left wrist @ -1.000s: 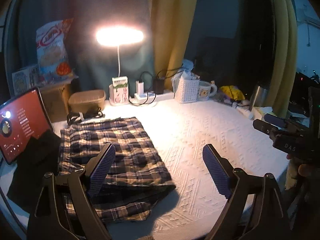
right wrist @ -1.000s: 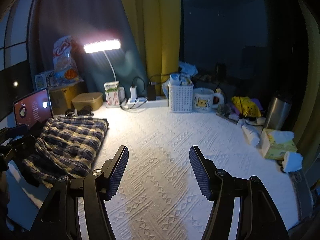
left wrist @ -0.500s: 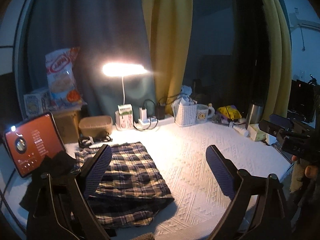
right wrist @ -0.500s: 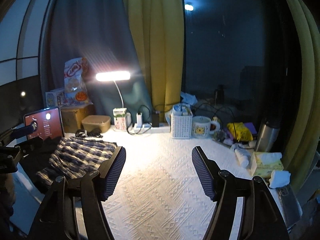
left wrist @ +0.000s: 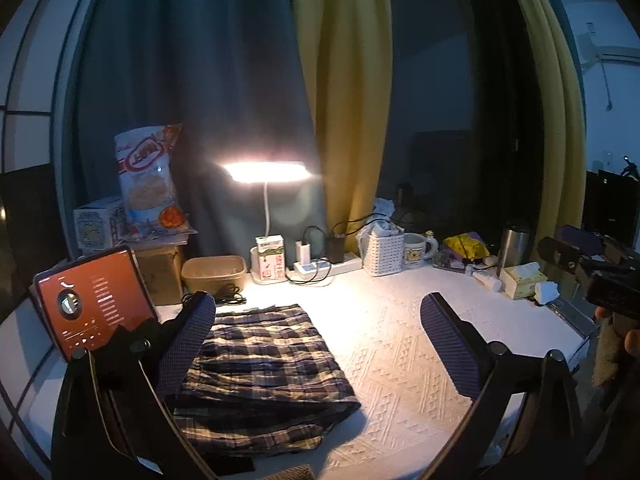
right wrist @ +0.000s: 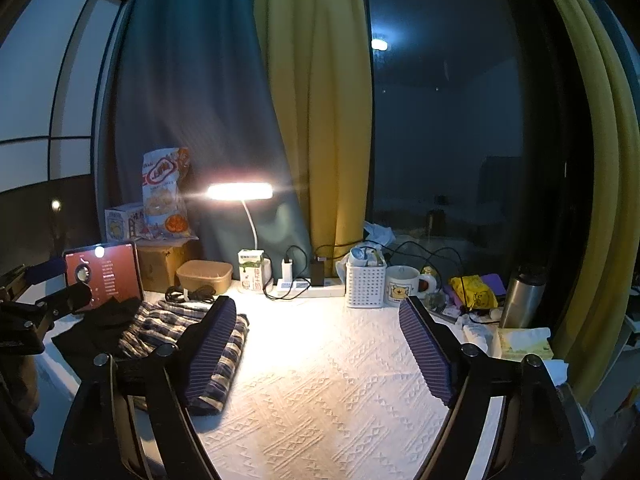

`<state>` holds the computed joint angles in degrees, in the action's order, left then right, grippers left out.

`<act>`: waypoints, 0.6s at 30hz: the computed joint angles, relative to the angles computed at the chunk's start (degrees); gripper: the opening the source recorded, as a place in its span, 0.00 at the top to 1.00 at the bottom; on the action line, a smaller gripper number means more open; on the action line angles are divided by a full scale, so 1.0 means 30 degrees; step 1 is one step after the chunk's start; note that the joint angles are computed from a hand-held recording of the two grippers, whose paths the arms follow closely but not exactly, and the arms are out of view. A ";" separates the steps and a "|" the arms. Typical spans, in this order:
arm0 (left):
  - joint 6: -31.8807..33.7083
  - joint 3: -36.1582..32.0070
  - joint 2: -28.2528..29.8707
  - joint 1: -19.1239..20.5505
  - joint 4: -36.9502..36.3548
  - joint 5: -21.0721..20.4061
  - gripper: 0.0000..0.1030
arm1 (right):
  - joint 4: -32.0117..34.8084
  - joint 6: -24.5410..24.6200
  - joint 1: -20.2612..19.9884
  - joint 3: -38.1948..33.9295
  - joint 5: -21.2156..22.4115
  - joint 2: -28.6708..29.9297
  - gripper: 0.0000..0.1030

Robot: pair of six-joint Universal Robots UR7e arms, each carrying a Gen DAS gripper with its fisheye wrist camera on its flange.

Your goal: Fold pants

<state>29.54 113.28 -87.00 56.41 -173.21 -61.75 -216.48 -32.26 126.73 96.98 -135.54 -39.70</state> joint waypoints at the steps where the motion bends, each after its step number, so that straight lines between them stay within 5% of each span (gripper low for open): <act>1: -0.0033 0.0005 -0.0002 0.0034 -0.0059 0.0133 0.02 | -0.0016 -0.0023 0.0020 -0.0009 0.0005 0.0041 0.15; 18: -0.0427 -0.0245 0.0325 0.0542 -0.0134 0.0745 0.01 | 0.1045 0.0596 -0.0212 -0.0379 -0.0156 0.0490 0.14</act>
<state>28.26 112.54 -86.03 58.03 -173.61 -59.52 -213.34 -30.47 126.10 95.84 -136.01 -38.23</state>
